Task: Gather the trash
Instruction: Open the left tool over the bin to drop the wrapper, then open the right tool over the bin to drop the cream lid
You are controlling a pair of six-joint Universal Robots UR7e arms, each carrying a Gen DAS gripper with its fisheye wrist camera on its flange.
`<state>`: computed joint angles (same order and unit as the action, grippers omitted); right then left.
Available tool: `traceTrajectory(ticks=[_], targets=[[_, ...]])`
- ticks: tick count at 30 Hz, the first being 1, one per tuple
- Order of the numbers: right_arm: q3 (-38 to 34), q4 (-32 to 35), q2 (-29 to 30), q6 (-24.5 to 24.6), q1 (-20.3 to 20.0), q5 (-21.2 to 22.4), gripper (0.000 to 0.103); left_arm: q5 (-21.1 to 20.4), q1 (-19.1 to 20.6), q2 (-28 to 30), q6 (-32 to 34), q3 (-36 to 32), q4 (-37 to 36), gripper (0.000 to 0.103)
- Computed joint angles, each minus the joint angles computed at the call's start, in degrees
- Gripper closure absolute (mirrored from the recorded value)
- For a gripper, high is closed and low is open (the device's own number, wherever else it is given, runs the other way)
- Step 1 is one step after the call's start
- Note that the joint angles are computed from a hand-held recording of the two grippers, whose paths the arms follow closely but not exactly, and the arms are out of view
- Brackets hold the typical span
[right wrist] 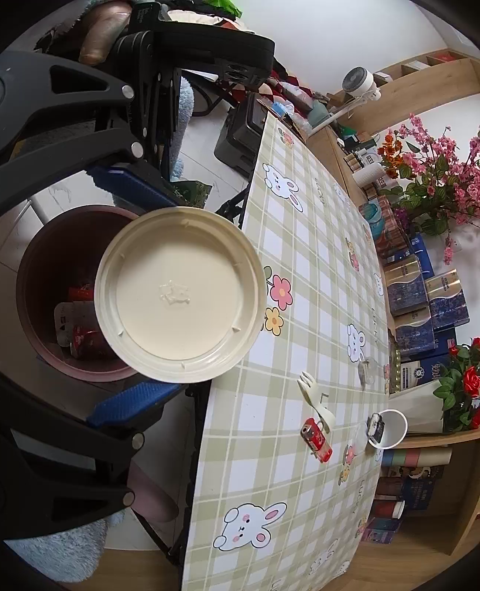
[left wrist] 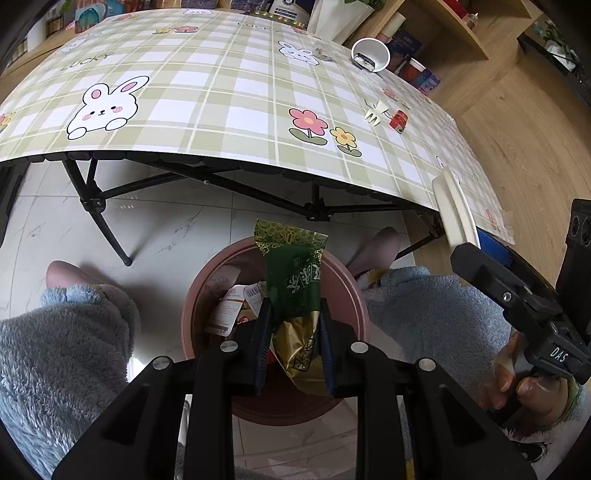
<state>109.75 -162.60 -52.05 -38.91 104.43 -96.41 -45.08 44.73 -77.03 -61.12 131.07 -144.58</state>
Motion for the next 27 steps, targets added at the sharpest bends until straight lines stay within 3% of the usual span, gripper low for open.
traceTrajectory(ticks=[8, 14, 18, 21, 24, 27], targets=[[-0.2, 0.6, 0.4, -0.9, 0.3, -0.2, 0.017, -0.4, 0.2, 0.2, 0.4, -0.2, -0.1, 0.080], [-0.2, 0.8, 0.4, -0.9, 0.3, -0.3, 0.017, -0.6, 0.3, 0.3, 0.4, -0.2, -0.3, 0.072], [-0.2, 0.8, 0.5, -0.8, 0.3, -0.5, 0.017, 0.5, -0.2, 0.1, -0.3, -0.1, 0.4, 0.059], [-0.1, 0.8, 0.5, -0.8, 0.3, -0.5, 0.017, 4.8, -2.0, -1.0, -4.3, 0.0, 4.2, 0.037], [-0.1, 1.2, 0.6, -0.8, 0.2, -0.7, 0.017, 11.1, -4.7, -3.0, -12.4, -0.3, 12.6, 0.016], [-0.3, 2.2, 0.8, -0.9, 0.3, -1.1, 0.017, 16.6, -7.5, -4.5, -23.4, -1.7, 25.4, 0.009]])
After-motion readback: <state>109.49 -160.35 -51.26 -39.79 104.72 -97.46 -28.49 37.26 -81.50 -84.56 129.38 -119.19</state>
